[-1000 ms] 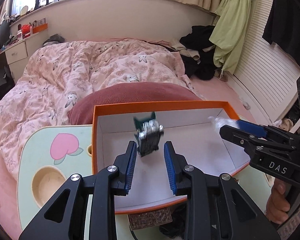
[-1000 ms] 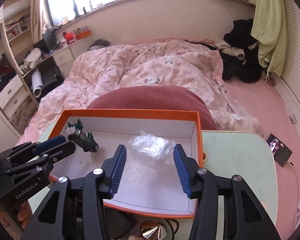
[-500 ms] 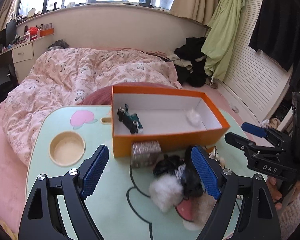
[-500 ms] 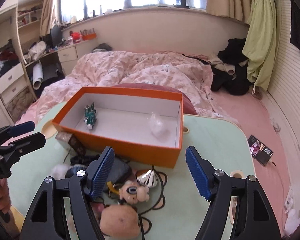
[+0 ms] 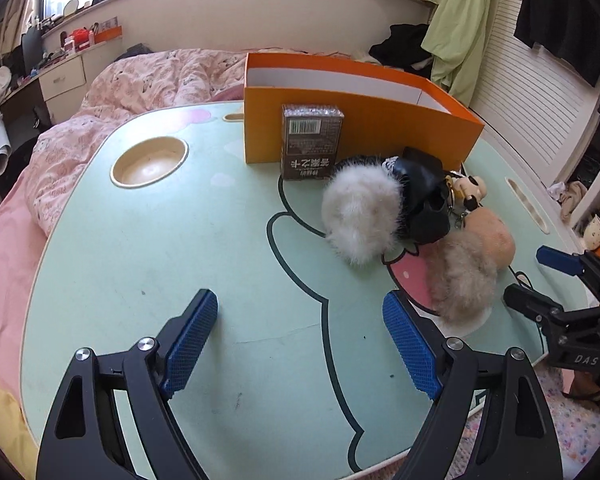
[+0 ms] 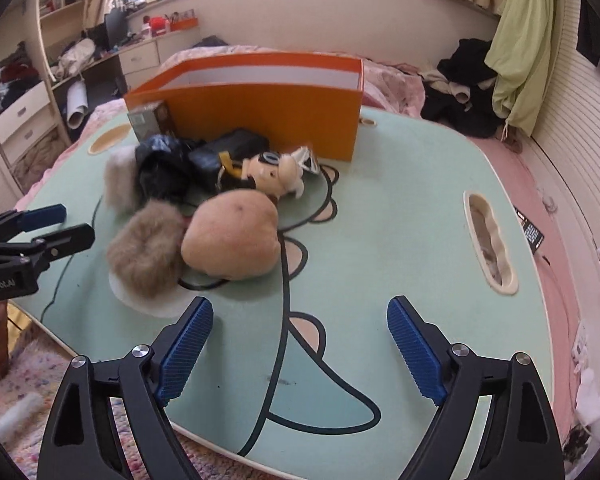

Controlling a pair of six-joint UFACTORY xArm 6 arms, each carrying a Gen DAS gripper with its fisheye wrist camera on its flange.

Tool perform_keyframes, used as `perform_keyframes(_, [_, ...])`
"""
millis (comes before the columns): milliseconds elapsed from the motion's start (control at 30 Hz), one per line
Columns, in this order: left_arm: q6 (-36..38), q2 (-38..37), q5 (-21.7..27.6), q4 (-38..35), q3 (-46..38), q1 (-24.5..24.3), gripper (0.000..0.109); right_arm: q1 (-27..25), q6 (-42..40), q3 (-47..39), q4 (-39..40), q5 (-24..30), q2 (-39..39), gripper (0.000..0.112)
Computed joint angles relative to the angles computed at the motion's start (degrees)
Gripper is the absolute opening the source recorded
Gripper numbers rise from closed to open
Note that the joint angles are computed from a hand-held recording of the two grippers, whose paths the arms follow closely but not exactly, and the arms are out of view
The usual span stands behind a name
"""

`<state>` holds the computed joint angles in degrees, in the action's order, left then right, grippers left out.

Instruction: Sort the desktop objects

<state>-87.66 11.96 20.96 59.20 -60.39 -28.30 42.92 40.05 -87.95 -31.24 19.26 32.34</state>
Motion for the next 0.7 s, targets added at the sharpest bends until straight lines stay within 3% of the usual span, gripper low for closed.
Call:
perform_keyframes(67, [0.68, 0.78, 2.75, 0.32, -1.07, -1.19, 0.086, -0.32, 3.5, 0.33, -2.64, -1.33, 0.31, 0.103])
perform_keyframes(100, [1.5, 1.37, 4.21, 0.16, -1.78, -1.8, 0.091, -0.47, 4.92, 0.43, -4.36, -2.14, 0.49, 0.103])
perform_keyframes(133, [2.46, 2.04, 5.31, -0.14, -2.53, -2.26, 0.102, -0.62, 5.73, 0.55, -5.52, -2.96, 0.59, 0.103])
perform_keyframes(167, [2.73, 2.36, 5.11, -0.12, -2.74, -2.32, 0.103, -0.79, 5.89, 0.71, -6.11, -3.83, 0.67, 0.103])
perform_keyframes(333, [1.73, 2.51, 4.4, 1.53, -2.69, -2.19, 0.103, -1.48, 7.02, 1.6, -8.56, -6.68, 0.7, 0.103])
perform_keyframes(700, [1.76, 2.46, 4.15, 1.84, -2.81, -2.06, 0.103, -1.25, 6.87, 0.83, -8.4, -6.27, 1.04, 0.103])
